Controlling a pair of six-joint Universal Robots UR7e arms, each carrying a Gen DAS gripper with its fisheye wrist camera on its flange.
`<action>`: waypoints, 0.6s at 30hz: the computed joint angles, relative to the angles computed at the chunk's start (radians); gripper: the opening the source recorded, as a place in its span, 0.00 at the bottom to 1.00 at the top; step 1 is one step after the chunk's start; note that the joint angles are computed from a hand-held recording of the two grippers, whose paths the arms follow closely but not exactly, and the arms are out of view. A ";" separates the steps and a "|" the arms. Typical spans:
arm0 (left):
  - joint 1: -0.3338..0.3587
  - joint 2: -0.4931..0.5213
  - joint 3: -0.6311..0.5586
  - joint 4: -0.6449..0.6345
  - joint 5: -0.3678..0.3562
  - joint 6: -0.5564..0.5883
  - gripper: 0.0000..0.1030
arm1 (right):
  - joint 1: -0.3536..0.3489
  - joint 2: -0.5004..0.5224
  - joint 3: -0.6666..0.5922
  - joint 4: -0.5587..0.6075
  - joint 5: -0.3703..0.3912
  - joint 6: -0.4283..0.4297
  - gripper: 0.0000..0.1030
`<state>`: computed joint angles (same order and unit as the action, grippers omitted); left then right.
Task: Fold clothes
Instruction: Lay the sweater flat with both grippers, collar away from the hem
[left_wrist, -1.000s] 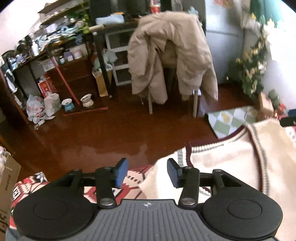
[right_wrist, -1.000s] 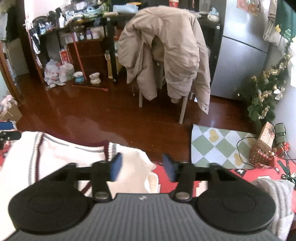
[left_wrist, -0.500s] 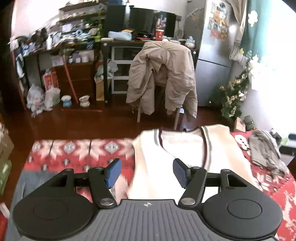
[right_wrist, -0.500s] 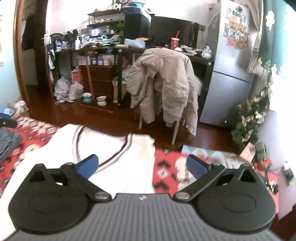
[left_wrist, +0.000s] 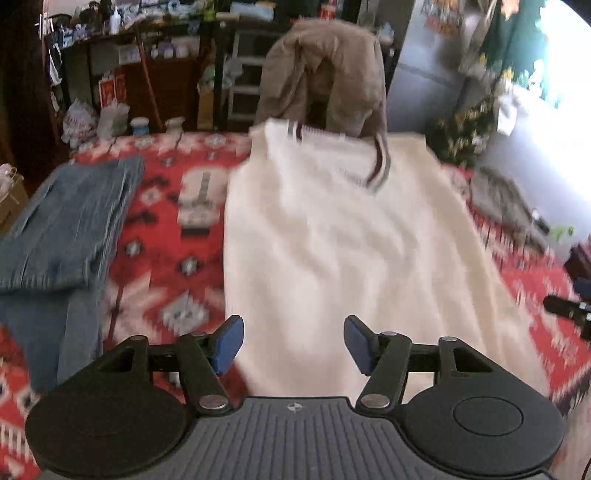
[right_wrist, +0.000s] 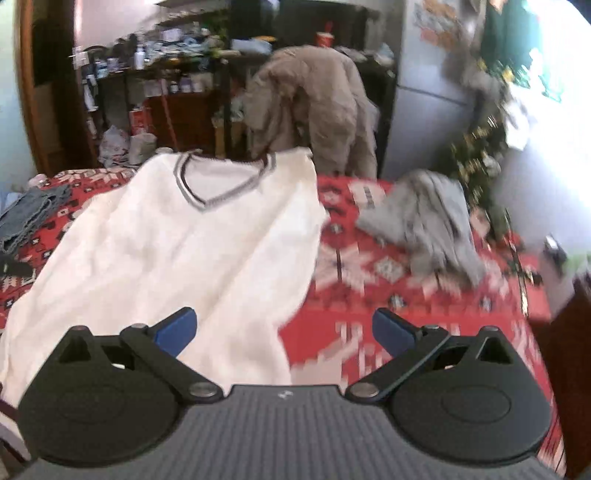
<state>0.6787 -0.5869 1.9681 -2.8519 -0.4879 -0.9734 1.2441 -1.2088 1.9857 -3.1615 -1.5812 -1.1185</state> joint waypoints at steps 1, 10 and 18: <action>-0.009 -0.001 0.006 0.038 -0.007 -0.041 0.55 | -0.006 -0.007 0.017 -0.011 -0.007 0.008 0.99; -0.054 0.018 0.000 0.353 -0.018 -0.290 0.51 | -0.018 -0.052 0.062 0.023 -0.028 0.133 0.99; -0.065 -0.036 0.155 0.080 -0.099 -0.291 0.10 | -0.014 -0.069 0.060 0.030 -0.073 0.086 0.99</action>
